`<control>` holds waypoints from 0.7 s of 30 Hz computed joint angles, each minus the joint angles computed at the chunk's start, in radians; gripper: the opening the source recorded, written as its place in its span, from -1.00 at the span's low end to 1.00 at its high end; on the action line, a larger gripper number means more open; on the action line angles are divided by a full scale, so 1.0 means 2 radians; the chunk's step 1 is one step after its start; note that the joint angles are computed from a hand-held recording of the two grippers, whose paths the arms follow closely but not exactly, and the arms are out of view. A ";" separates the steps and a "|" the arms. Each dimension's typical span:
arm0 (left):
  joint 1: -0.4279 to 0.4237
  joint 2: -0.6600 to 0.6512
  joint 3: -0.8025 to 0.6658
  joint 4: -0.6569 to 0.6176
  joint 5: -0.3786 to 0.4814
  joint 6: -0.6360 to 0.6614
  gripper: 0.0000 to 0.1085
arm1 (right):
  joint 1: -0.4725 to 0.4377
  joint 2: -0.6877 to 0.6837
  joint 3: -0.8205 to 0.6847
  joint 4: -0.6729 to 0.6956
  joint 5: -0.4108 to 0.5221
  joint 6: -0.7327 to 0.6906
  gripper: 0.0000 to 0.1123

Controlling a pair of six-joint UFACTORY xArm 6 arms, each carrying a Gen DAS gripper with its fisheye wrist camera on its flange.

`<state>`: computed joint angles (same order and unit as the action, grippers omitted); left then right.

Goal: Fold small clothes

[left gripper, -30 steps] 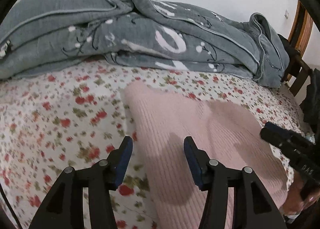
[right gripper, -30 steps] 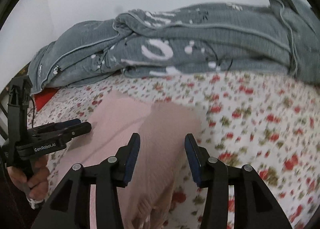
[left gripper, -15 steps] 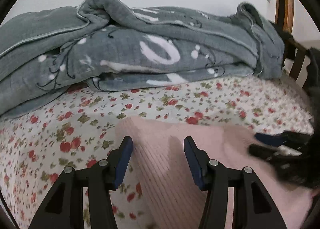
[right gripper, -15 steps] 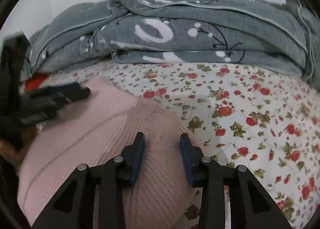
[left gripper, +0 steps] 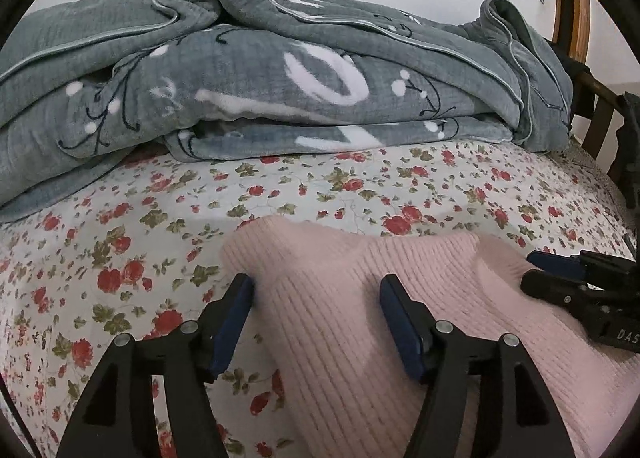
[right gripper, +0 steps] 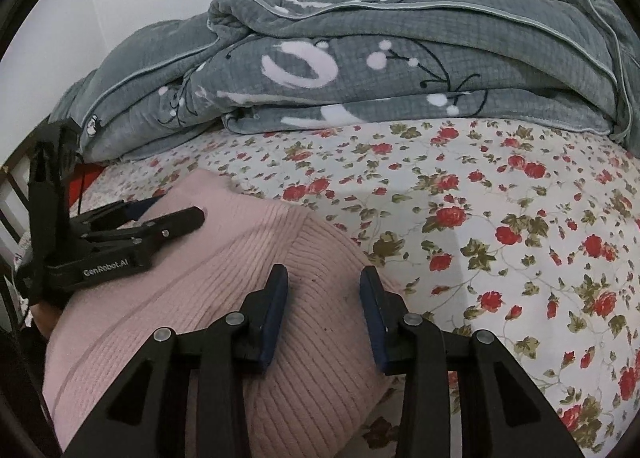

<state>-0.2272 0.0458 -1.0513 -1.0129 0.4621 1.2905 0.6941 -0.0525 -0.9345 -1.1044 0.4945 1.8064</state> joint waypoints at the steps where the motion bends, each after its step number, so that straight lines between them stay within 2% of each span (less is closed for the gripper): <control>1: 0.000 0.000 0.000 0.000 0.000 0.000 0.19 | -0.001 -0.002 0.002 -0.004 -0.004 0.005 -0.34; 12: -0.001 -0.001 0.002 0.001 -0.005 0.000 0.23 | 0.010 -0.004 -0.001 -0.008 0.015 0.004 -0.31; 21: -0.006 -0.004 0.008 -0.005 -0.026 0.007 0.24 | 0.031 -0.004 -0.010 -0.007 0.063 -0.004 -0.25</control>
